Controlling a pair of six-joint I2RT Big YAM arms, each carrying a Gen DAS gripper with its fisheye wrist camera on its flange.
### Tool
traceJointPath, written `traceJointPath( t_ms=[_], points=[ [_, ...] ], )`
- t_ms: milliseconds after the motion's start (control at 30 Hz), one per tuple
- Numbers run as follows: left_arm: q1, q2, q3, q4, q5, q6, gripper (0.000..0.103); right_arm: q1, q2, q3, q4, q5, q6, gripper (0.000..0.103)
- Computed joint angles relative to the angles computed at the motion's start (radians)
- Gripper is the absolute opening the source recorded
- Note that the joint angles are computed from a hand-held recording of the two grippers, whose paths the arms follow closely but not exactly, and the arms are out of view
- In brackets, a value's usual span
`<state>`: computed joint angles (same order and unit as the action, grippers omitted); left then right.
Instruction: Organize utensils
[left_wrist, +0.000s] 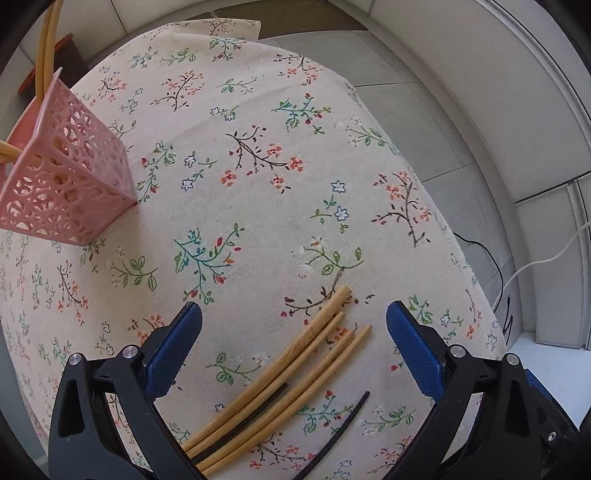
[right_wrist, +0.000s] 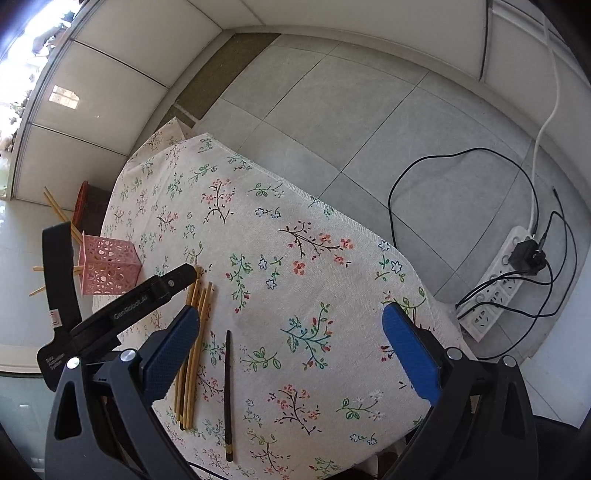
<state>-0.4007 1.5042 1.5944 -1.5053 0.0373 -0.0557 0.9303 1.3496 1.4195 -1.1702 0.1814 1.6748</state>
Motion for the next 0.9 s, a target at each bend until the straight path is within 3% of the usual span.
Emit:
traceJointPath(
  t_ms=[300, 467, 600, 900],
  points=[
    [0.072, 0.018, -0.014, 0.017, -0.007, -0.033, 0.095, -0.007, 0.01, -0.005, 0.016, -0.038, 0.001, 0.096],
    [0.071, -0.001, -0.011, 0.038, 0.039, 0.005, 0.095, -0.008, 0.014, -0.006, 0.012, -0.042, 0.002, 0.096],
    [0.041, 0.018, 0.01, 0.01, 0.067, 0.033, 0.095, -0.011, 0.009, -0.018, 0.022, -0.056, 0.012, 0.096],
    [0.034, 0.055, 0.0, 0.027, -0.022, 0.015, 0.096, -0.016, 0.004, -0.036, 0.047, -0.081, 0.02, 0.096]
  ],
)
